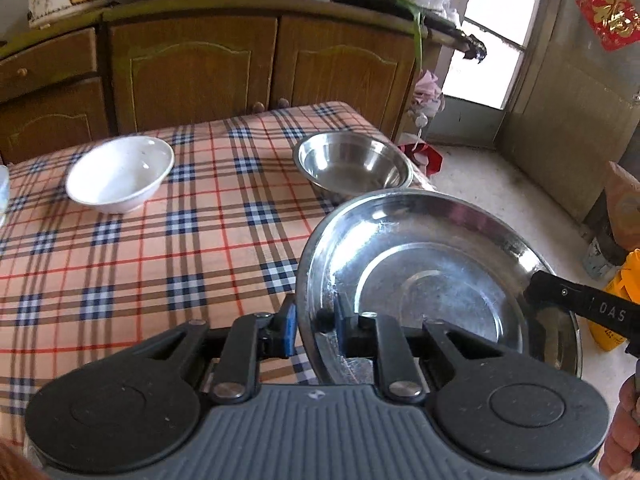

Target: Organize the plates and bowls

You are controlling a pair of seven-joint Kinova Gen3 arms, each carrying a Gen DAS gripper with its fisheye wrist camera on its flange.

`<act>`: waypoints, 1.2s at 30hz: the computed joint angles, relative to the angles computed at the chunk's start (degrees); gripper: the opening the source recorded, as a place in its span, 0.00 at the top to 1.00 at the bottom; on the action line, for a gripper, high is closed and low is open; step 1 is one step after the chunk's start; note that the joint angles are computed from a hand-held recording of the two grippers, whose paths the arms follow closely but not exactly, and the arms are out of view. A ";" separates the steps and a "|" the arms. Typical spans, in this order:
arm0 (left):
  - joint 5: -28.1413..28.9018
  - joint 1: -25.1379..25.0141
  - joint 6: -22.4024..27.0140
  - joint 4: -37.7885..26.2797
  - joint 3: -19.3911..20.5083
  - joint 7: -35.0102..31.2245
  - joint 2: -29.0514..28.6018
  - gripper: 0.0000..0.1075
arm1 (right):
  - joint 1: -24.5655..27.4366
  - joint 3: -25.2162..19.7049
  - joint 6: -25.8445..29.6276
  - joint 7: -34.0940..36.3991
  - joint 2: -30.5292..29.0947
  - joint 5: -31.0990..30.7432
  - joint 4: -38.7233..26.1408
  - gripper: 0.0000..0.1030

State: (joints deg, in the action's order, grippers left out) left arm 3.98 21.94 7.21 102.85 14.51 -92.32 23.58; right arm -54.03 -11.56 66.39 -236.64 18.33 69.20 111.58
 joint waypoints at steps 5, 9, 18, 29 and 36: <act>-1.05 2.22 -1.48 3.01 -3.36 1.25 -3.17 0.83 | -2.37 -0.83 2.56 0.39 0.41 -1.11 -2.22 0.83; -1.08 0.42 -1.87 4.67 -2.15 1.54 -4.90 0.83 | -3.82 -0.94 4.77 2.67 0.21 -1.66 -4.43 0.83; -0.20 -2.18 -3.38 8.30 -0.99 2.20 -8.82 0.82 | -6.36 -1.13 8.51 7.68 0.57 -1.79 -9.02 0.83; -0.50 -4.45 -4.04 12.73 -2.19 3.33 -13.95 0.82 | -8.86 -0.29 8.40 11.62 2.30 -0.33 -13.75 0.83; -1.85 -2.71 -4.57 14.72 -5.87 4.81 -16.69 0.82 | -10.30 0.69 8.26 14.82 3.70 -0.14 -17.38 0.83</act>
